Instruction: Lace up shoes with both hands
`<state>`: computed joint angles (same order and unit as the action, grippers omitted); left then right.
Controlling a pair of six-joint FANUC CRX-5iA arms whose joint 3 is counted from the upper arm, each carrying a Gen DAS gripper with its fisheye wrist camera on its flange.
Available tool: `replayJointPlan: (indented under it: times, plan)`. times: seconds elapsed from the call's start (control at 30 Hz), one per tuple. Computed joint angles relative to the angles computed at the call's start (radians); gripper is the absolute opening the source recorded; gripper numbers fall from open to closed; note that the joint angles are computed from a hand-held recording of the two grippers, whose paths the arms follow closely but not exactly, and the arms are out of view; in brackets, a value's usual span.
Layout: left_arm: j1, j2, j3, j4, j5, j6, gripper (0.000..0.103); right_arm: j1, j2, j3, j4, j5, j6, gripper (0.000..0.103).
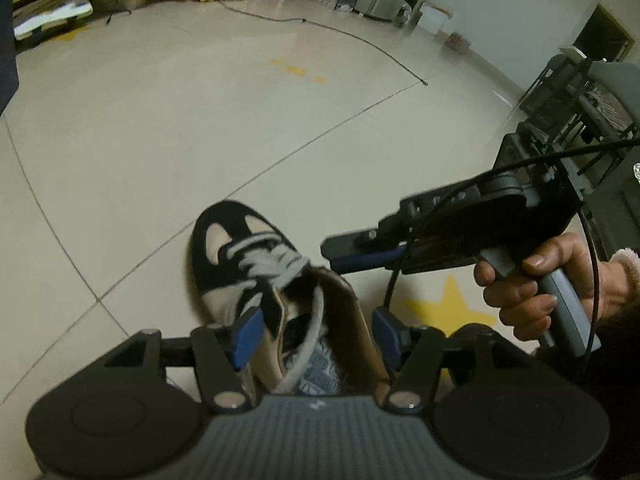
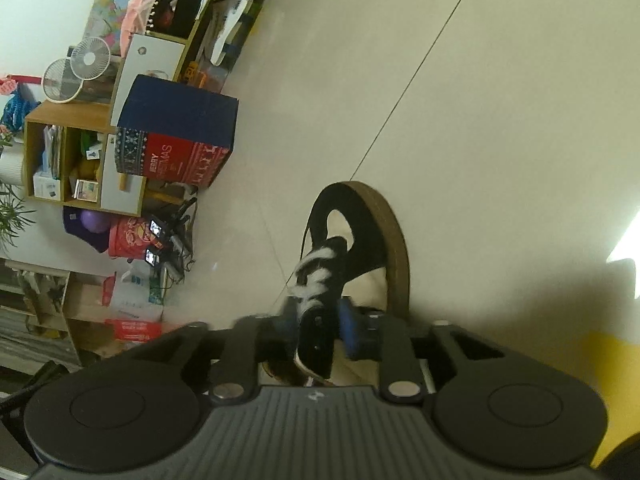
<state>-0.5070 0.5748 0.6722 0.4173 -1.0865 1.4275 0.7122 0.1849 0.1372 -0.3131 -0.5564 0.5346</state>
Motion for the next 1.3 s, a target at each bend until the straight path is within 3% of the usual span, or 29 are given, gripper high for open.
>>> replayJointPlan:
  times: [0.03, 0.1, 0.27, 0.37, 0.57, 0.73, 0.8, 0.87, 1.0, 1.2, 1.3]
  plan:
    - [0.001, 0.002, -0.001, 0.010, -0.003, -0.008, 0.056, 0.001, -0.003, -0.002, 0.000, 0.002, -0.006, 0.030]
    - [-0.007, 0.020, 0.025, 0.011, -0.015, -0.037, 0.041, 0.004, -0.008, -0.014, 0.011, 0.014, -0.039, 0.030]
    - [-0.039, 0.081, 0.141, -0.044, -0.066, -0.095, 0.033, 0.001, -0.016, -0.033, 0.015, 0.038, -0.097, 0.030]
    - [-0.047, 0.132, 0.235, -0.107, -0.127, -0.050, 0.019, 0.000, -0.017, -0.029, 0.017, 0.031, -0.090, 0.030]
    - [-0.059, 0.190, 0.339, -0.177, -0.223, -0.036, 0.019, -0.004, -0.020, -0.031, -0.010, 0.034, -0.067, 0.030]
    - [-0.059, 0.194, 0.324, -0.156, -0.202, -0.048, 0.017, -0.010, -0.008, -0.008, -0.045, 0.012, -0.036, 0.030]
    - [-0.060, 0.192, 0.314, -0.156, -0.186, -0.040, 0.006, -0.010, -0.008, -0.007, -0.044, 0.014, -0.037, 0.030]
    - [-0.060, 0.184, 0.293, -0.155, -0.159, -0.037, 0.003, -0.008, -0.010, -0.012, -0.037, 0.021, -0.045, 0.030]
    - [-0.059, 0.158, 0.245, -0.150, -0.095, -0.047, 0.003, -0.006, -0.013, -0.023, -0.024, 0.034, -0.078, 0.030]
    - [-0.057, 0.150, 0.225, -0.137, -0.067, -0.054, 0.003, -0.009, -0.005, -0.010, -0.045, 0.026, -0.052, 0.030]
    - [-0.057, 0.138, 0.208, -0.138, -0.065, -0.037, 0.004, -0.003, -0.001, -0.005, -0.031, 0.016, -0.040, 0.008]
